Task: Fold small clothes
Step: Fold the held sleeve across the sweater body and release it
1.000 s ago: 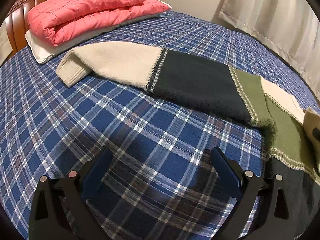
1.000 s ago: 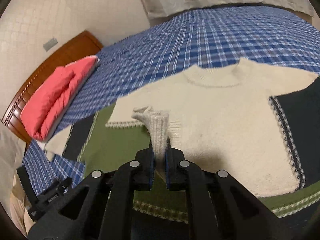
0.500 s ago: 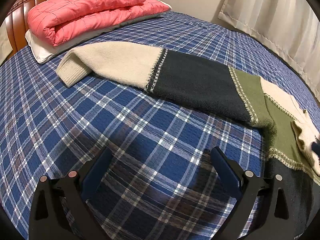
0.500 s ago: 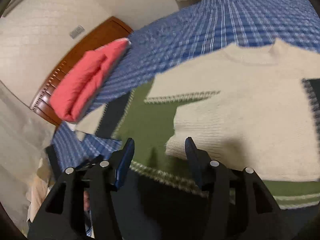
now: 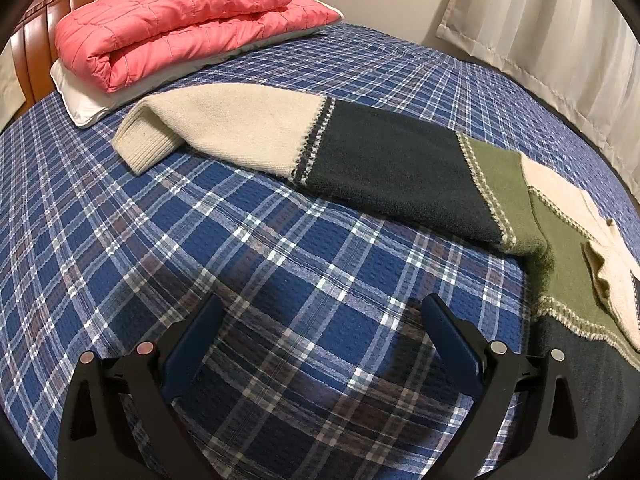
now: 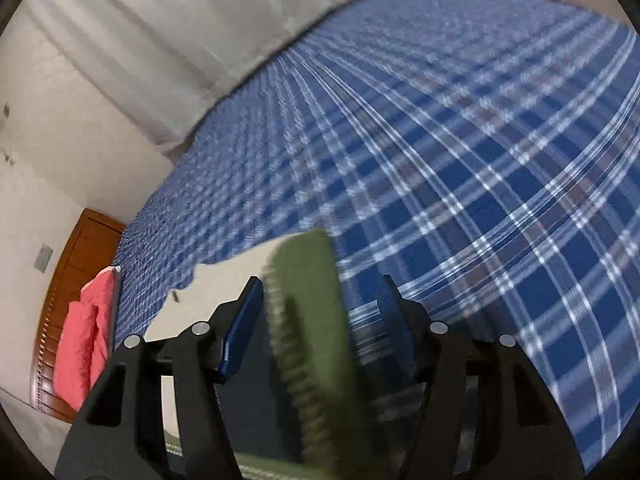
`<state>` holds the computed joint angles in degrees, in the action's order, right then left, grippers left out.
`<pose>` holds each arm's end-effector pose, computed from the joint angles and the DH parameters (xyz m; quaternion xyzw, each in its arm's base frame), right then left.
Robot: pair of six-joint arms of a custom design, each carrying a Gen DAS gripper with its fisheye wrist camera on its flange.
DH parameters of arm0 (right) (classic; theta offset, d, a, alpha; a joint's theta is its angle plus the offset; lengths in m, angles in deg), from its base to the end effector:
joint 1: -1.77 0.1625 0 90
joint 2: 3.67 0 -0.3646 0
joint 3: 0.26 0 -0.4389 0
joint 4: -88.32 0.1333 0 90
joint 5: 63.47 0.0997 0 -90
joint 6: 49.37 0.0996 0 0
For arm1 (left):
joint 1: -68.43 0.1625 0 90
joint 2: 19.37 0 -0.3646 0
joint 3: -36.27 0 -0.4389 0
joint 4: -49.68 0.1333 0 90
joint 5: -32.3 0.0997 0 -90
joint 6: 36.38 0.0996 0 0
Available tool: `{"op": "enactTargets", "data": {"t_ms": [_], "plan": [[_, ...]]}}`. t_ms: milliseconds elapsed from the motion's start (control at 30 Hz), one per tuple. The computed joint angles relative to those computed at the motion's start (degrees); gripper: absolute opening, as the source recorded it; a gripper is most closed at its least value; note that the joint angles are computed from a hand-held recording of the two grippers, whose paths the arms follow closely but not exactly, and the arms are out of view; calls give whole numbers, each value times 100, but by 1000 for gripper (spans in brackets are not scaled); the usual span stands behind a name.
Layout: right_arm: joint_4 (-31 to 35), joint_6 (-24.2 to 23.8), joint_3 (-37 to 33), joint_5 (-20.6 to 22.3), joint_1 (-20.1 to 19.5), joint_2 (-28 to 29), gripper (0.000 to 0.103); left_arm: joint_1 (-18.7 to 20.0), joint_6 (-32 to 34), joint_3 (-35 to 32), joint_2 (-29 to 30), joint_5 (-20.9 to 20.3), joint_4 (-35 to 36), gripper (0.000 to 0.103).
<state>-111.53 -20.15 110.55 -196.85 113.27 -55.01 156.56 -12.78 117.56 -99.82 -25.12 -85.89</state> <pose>0.2693 -0.5066 0.0998 -0.2136 -0.8283 0.5006 0.1328 0.1663 -0.6350 0.5262 0.0916 0.8893 -0.3098 0.3236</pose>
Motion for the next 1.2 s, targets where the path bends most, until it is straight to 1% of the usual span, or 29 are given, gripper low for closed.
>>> {"op": "enactTargets", "data": {"t_ms": [33,67,100,133,200,233,267,300,333,400,467,567,600,667,733,767,867,933,967,1000,1033,1067,1100,1200], "plan": [[32,27,91,404,-171,-89,59,-1,6,0,2,8,-3,99],[2,21,139,735,-296,-124,57,-5,13,1,4,24,-6,99],[13,5,149,954,-384,-134,49,-8,22,1,5,38,-9,99],[148,-13,126,1081,-460,-140,42,-16,22,-4,7,53,-1,99],[432,-104,-12,977,-488,-69,18,-22,13,-22,14,57,18,99],[502,-166,-11,1000,-532,-94,16,-22,11,-8,9,53,8,99],[451,-167,8,1051,-560,-99,11,-23,16,-6,9,57,3,99],[399,-146,55,1109,-599,-139,10,-26,15,-10,15,62,3,99],[365,-140,124,1185,-629,-203,10,-26,15,-10,15,62,3,99],[375,-185,96,1093,-544,-183,13,-22,9,-12,14,47,7,99],[262,-208,273,1073,-455,-289,17,-25,-5,-15,19,34,7,99],[34,-227,532,1003,-227,-382,37,-25,-5,-12,19,31,2,99],[26,-251,608,949,-132,-400,38,-25,-5,-12,19,31,2,99],[129,-232,684,799,1,-389,38,-24,-8,-10,19,27,0,99],[379,-43,710,748,38,-351,25,-26,-2,-7,19,34,-5,99],[489,37,725,744,10,-331,21,-25,-1,-9,19,35,-2,99],[35,-48,837,939,-89,-243,21,-22,-7,-10,17,25,4,99],[-202,-6,923,979,-36,-271,23,-20,-15,-9,17,9,1,99],[-297,-8,1008,908,36,-296,27,-14,-26,-7,14,-12,5,99],[-395,-33,1060,814,119,-301,35,-15,-42,-15,20,-31,11,99],[-575,-55,1131,727,240,-282,39,-4,-41,-10,9,-54,11,99],[-775,-73,1218,718,348,-261,47,2,-43,-16,11,-71,13,99],[-913,-81,1301,726,411,-256,51,12,-43,-23,13,-89,14,99],[-1208,-26,1489,701,662,-156,55,13,-42,-30,20,-92,13,99]]}}
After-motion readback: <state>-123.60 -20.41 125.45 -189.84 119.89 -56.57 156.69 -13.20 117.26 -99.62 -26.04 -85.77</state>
